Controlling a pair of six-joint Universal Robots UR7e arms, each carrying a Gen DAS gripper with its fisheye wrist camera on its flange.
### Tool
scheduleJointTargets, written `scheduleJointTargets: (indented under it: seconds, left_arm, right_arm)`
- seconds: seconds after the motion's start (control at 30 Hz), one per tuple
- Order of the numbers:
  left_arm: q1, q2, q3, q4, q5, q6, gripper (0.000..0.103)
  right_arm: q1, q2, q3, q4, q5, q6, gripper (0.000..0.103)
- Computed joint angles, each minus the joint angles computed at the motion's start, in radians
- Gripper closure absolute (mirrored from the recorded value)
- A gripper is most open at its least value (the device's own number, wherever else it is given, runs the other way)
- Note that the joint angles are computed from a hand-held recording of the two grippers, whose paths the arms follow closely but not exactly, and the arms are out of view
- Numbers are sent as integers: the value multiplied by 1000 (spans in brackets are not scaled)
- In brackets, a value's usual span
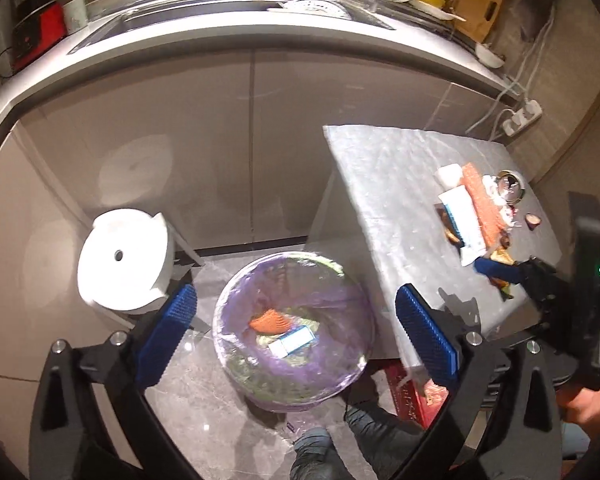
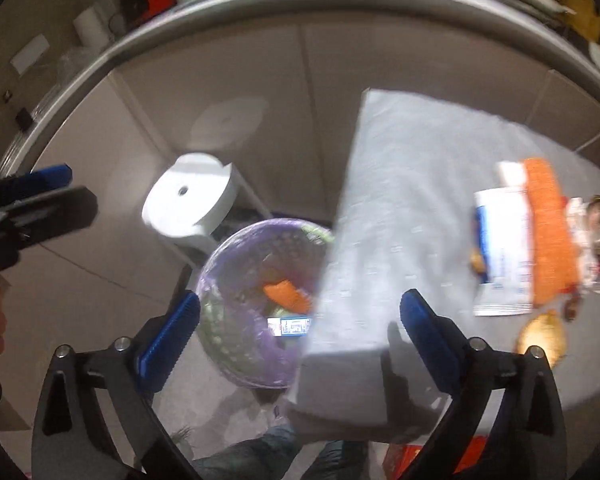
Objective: Collect trash
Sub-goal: 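Grasp the second foam net with the left gripper while the right gripper grasps the soda can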
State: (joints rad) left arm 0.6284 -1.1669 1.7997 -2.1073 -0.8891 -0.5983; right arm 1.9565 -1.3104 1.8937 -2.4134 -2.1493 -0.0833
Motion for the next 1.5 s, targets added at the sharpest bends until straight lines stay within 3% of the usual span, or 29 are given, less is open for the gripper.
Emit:
scheduleJointTargets:
  seconds: [0.23,0.33,0.57,0.63,0.7,0.73,0.77,0.8,0.83,0.87,1.03,1.17,1.27,1.5]
  left_arm:
    - [26,295,-216,-145,-232,161,8]
    - [27,441,-349,-153,-282,198,8]
    - [63,734,-706,-5,-284,164,8]
    - [70,784,-776,41,-280,166,18]
    - [80,820,-832,94,-297,155,41]
    - [85,833,-852,110,-310,148,48]
    - [89,843,-866,122,-322,140,65]
    - [91,848,-876,133,-333,136,73]
    - [90,845,-872,132,-332,134,74]
    - [90,841,-867,125,-342,136,84]
    - [78,801,-837,97,-367,128,90]
    - [59,750,-799,56,-370,109,90]
    - [40,719,-783,40,-347,114,90]
    - [17,675,-767,20,-313,115,90]
  right_arm:
    - [-80,-210,-5,26,-214,-46,2]
    - [-145,-269,1,11,-219,-63,2]
    - [-285,-365,0,48,-164,-118,2]
    - [-318,-373,-11,63,-148,-141,2]
    - [-349,-377,-23,76,-129,-158,2]
    - [-365,-377,-30,80,-114,-165,2]
    - [-379,-373,-40,85,-100,-170,2]
    - [-393,-366,-51,87,-86,-174,2]
    - [-405,-358,-63,89,-70,-177,2]
    - [-415,-350,-76,91,-54,-178,2]
    - [-442,-279,-161,112,16,-156,2]
    - [-438,-200,-234,120,25,-184,2]
    - [-429,-143,-292,160,18,-284,2]
    - [-395,-60,-434,341,-27,-796,2]
